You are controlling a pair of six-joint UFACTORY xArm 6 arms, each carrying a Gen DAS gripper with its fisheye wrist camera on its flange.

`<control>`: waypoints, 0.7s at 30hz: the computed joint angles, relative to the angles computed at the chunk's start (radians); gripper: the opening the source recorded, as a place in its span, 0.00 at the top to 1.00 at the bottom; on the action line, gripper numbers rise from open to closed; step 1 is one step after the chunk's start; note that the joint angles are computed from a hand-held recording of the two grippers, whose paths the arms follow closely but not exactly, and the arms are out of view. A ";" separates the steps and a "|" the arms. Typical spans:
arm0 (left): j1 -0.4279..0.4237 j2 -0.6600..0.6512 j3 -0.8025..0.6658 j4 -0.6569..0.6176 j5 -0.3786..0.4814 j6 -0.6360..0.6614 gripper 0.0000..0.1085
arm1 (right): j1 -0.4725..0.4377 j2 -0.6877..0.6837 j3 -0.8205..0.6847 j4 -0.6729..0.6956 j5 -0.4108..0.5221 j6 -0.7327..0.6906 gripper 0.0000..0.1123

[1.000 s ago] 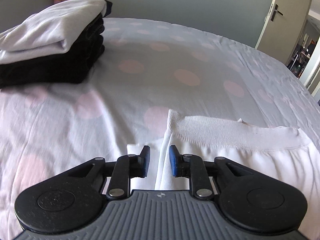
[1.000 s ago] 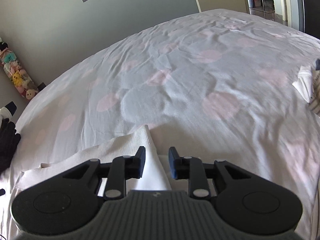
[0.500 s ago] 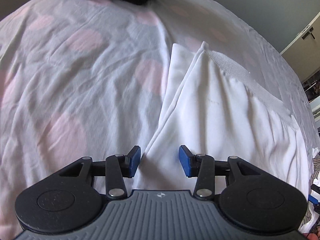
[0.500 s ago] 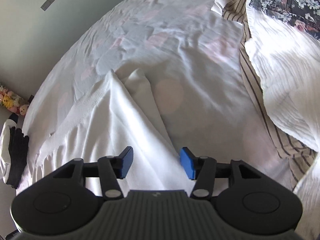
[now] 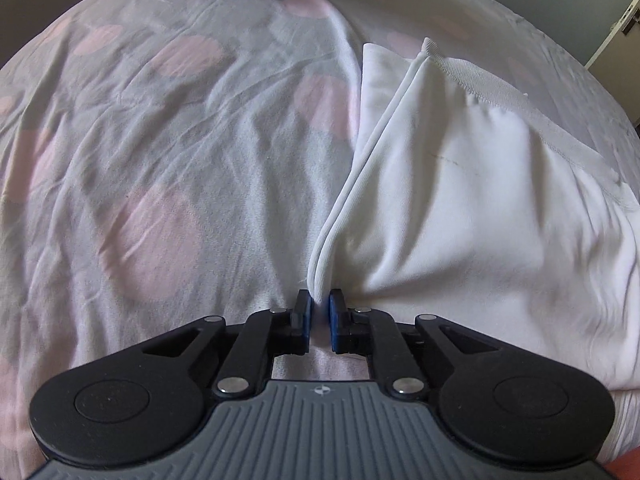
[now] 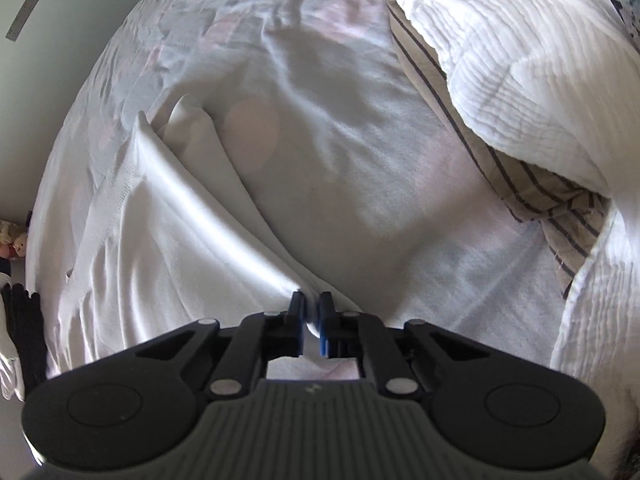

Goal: Fold clothes

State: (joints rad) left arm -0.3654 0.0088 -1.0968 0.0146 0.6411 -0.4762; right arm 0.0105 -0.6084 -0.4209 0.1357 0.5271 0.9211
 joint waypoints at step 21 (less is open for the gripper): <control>-0.037 0.127 -0.166 0.297 -0.134 -0.041 0.61 | -0.022 0.093 -0.148 -0.516 -0.093 -0.148 0.63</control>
State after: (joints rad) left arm -0.4028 0.1362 -1.2629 0.3112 0.5071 -0.5168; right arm -0.0114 -0.5159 -0.5687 -0.3805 0.4338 0.7727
